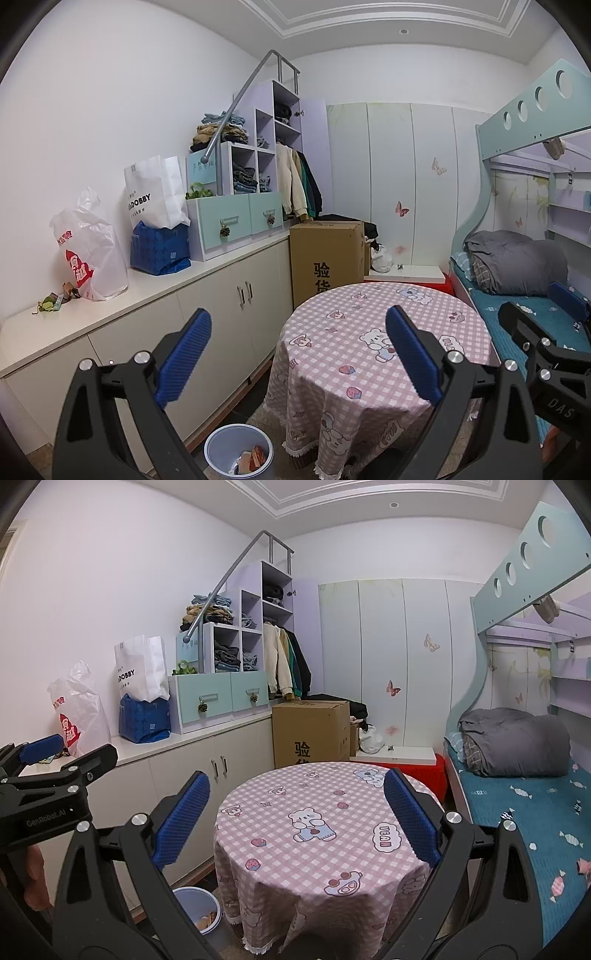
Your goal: Collect trash
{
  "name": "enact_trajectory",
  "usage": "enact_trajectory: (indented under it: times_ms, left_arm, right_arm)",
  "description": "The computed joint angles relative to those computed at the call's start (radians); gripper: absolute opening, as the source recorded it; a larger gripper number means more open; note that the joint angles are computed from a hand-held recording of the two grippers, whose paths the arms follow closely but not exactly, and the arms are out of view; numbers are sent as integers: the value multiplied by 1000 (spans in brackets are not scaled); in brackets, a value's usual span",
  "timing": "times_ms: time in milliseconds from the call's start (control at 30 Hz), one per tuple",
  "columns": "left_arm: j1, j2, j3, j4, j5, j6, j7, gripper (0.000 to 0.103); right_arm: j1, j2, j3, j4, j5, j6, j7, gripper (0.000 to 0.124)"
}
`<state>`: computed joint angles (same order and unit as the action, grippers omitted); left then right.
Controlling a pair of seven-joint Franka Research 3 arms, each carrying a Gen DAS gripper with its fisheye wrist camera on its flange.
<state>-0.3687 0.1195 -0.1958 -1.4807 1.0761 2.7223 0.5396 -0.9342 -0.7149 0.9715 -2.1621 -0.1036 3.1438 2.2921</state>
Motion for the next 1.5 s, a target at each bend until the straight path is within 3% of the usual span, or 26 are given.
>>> enact_trajectory:
  times_ms: [1500]
  left_arm:
    - [14,-1,3,-19,-28,19,27,93]
  right_arm:
    - [7,16,1,5,-24,-12,7,94]
